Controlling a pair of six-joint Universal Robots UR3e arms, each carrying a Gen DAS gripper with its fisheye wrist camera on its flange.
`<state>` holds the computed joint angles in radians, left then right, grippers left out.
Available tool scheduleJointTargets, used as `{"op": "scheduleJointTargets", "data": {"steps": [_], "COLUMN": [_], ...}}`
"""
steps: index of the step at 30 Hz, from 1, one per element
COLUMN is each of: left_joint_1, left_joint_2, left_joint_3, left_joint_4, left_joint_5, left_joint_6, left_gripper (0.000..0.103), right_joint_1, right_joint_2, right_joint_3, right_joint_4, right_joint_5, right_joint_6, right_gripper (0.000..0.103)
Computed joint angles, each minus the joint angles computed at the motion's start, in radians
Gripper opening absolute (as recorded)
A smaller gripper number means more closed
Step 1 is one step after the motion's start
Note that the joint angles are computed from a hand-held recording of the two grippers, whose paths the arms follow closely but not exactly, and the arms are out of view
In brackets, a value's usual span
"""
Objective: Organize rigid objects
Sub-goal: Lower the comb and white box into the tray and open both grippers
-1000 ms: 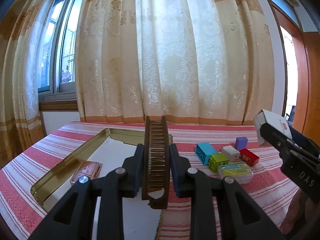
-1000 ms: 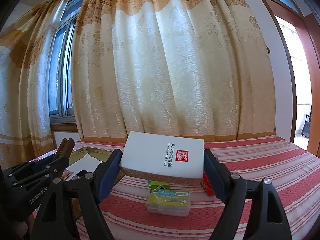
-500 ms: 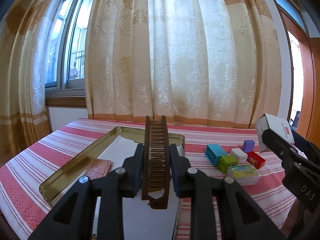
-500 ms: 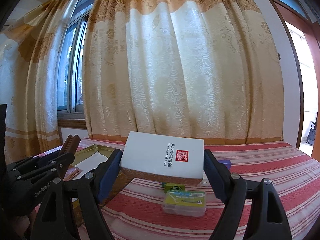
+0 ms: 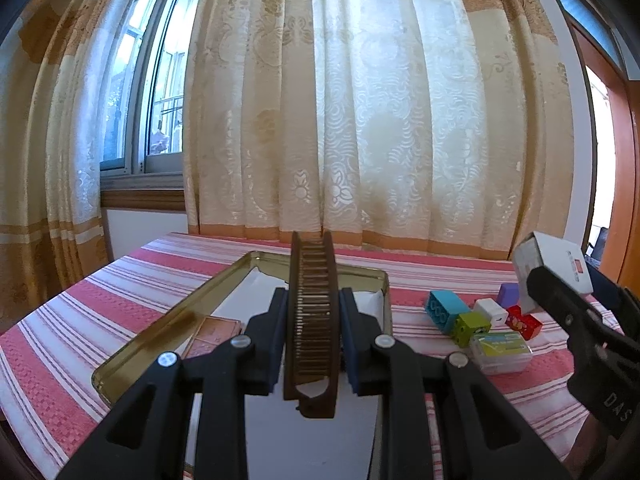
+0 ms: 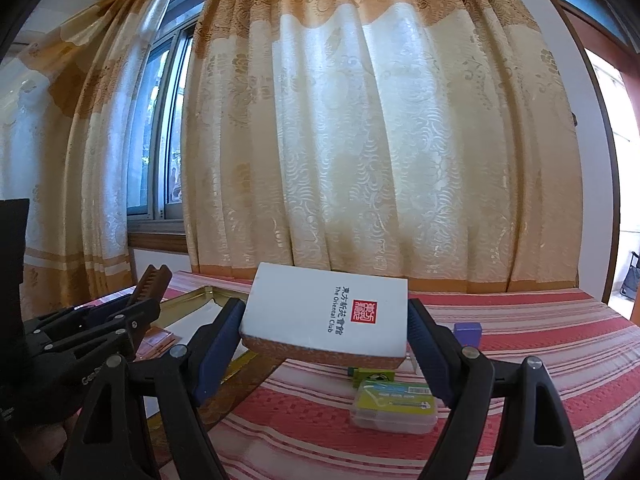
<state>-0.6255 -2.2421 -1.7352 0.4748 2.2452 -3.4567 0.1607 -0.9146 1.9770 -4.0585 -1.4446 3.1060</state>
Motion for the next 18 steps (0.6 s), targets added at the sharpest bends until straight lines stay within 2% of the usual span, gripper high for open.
{"op": "scheduleJointTargets", "data": {"steps": [12, 18], "left_joint_1": [0.021, 0.063], "left_joint_2": [0.025, 0.07], "left_joint_3": [-0.051, -0.099], "left_joint_4": [0.023, 0.002], "left_joint_5": [-0.003, -0.017], "left_joint_6": [-0.008, -0.004], "left_gripper": [0.024, 0.024], "right_joint_1": [0.045, 0.07], "right_joint_2": [0.016, 0.041], "right_joint_3": [-0.038, -0.123], "right_joint_4": [0.029, 0.123], "right_joint_5": [-0.005, 0.064], "right_joint_6": [-0.022, -0.072], "right_gripper": [0.082, 0.082]}}
